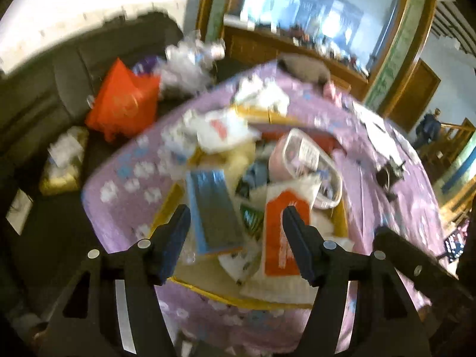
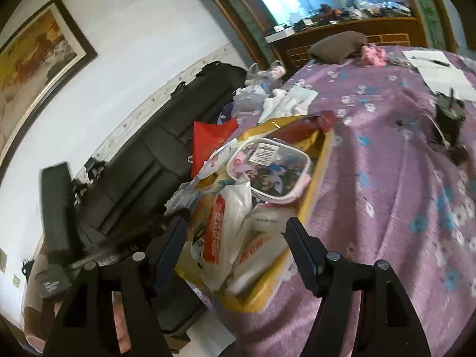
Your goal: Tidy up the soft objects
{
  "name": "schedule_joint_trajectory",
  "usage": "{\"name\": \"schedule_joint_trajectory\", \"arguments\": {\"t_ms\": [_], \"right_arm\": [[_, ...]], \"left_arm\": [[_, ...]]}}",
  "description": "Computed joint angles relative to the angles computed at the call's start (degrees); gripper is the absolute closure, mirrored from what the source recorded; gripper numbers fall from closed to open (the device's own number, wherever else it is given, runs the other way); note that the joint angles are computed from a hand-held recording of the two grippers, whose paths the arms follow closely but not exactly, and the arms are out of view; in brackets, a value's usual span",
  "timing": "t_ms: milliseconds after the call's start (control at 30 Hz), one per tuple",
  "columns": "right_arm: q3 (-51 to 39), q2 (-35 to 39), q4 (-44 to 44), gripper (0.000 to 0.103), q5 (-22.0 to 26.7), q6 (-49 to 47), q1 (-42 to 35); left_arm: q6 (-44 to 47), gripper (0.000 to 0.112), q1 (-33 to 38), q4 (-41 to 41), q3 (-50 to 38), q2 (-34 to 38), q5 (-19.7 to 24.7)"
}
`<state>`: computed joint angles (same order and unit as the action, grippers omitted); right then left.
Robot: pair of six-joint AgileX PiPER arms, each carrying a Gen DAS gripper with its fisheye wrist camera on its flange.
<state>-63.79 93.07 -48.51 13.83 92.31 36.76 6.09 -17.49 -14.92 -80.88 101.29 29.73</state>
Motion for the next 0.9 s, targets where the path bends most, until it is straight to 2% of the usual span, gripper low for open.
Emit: {"name": "schedule_joint_trajectory", "arguments": {"t_ms": [33, 67, 100, 167, 200, 300, 400, 567, 633, 767, 900], "right_arm": [[0.63, -0.54, -1.16, 0.034, -0.05, 1.83, 0.16], [0.95, -0.88, -2.15, 0.034, 0.29, 3.55, 0.42], [1.24, -1.14, -3.55, 0.034, 0.79, 5.47, 0.82], [1.59, -1.40, -4.34, 0.034, 1.36, 6.45, 1.42], [1.68, -1.50, -4.51, 0.034, 1.88, 6.74, 1.81], [2.14, -1.80, -8.75, 0.034, 4.68, 11.29, 3.58], [2.35, -1.88, -9.40, 0.034, 5.09, 12.51, 4.27], [1.84, -0.62, -9.49, 0.034, 5.42, 13.58, 4.60], [0.86, 0.22, -5.80, 0.034, 5.91, 9.75, 4.72], [-0.48, 1.02, -4.42, 0.034, 7.92, 6.98, 5.27], [-1.15, 1.64, 1.61, 0.034, 6.50, 0.34, 4.38]], "left_arm": [[-4.91, 0.045, -1.36, 5.72, 0.51, -0.21, -1.47], [-8.46, 0.045, -2.43, 10.86, -0.33, 0.48, -0.69], [-9.72, 0.045, -3.21, 14.16, -2.50, 2.38, 2.38], [-9.61, 0.045, -2.91, 13.88, -7.30, 5.34, 10.14], [-9.50, 0.045, -1.57, 10.43, -7.04, 5.00, 10.91], [-9.10, 0.045, -0.84, 8.75, -1.95, 0.71, 5.78], [-6.39, 0.045, -1.53, 9.17, -1.71, -0.48, 7.23], [-2.40, 0.045, -0.80, 3.53, -0.22, -2.14, 7.93], [-3.92, 0.045, -1.37, 5.72, 0.27, -2.60, 7.34], [-9.37, 0.045, -3.04, 11.73, 1.36, -3.28, 5.21], [-18.35, 0.045, -4.40, 21.14, 1.73, -3.48, 4.38]]}}
